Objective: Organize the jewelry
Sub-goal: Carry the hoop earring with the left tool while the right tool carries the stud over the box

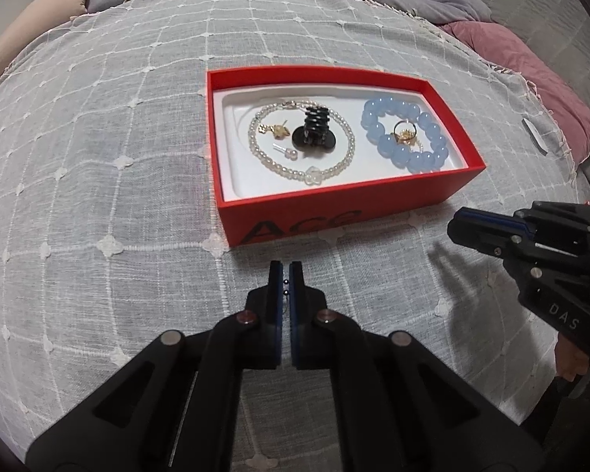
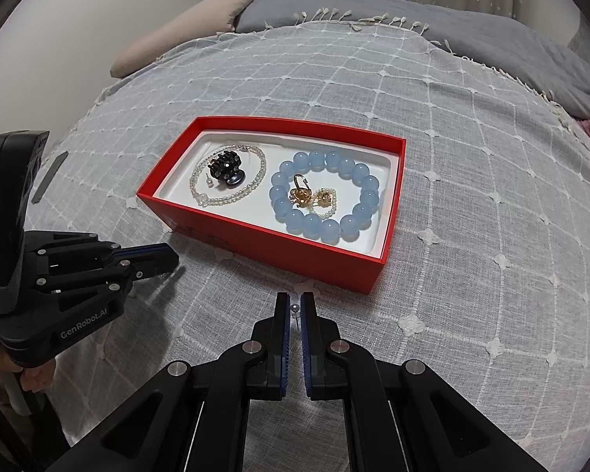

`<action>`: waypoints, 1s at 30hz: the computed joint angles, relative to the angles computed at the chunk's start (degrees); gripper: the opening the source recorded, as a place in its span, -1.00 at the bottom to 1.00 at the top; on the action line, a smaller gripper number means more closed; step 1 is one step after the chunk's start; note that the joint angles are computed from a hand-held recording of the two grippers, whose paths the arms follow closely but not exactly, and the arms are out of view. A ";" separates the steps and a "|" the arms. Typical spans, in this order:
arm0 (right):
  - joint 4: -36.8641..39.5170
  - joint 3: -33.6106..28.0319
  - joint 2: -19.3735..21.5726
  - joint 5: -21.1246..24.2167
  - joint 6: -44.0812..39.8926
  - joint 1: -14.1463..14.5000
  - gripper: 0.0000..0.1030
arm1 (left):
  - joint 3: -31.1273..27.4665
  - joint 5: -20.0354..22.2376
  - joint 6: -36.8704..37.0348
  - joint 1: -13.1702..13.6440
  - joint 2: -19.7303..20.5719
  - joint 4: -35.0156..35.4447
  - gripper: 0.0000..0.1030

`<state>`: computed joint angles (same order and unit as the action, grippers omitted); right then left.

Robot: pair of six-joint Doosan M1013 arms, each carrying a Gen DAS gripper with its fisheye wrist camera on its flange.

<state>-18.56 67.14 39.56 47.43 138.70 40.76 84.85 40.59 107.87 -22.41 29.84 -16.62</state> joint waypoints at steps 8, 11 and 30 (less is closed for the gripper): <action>0.00 0.05 -0.02 -0.10 -0.11 -0.02 -0.90 | 0.41 -0.55 1.58 0.13 -0.64 -1.41 -0.94; -0.15 0.29 -0.16 -0.41 0.01 -0.02 -0.90 | 0.69 -0.55 2.93 0.47 -1.13 -3.25 -0.94; -0.46 2.31 -2.59 -6.61 2.06 -0.13 -0.90 | 1.63 -3.76 8.63 1.61 -3.42 -12.21 -0.94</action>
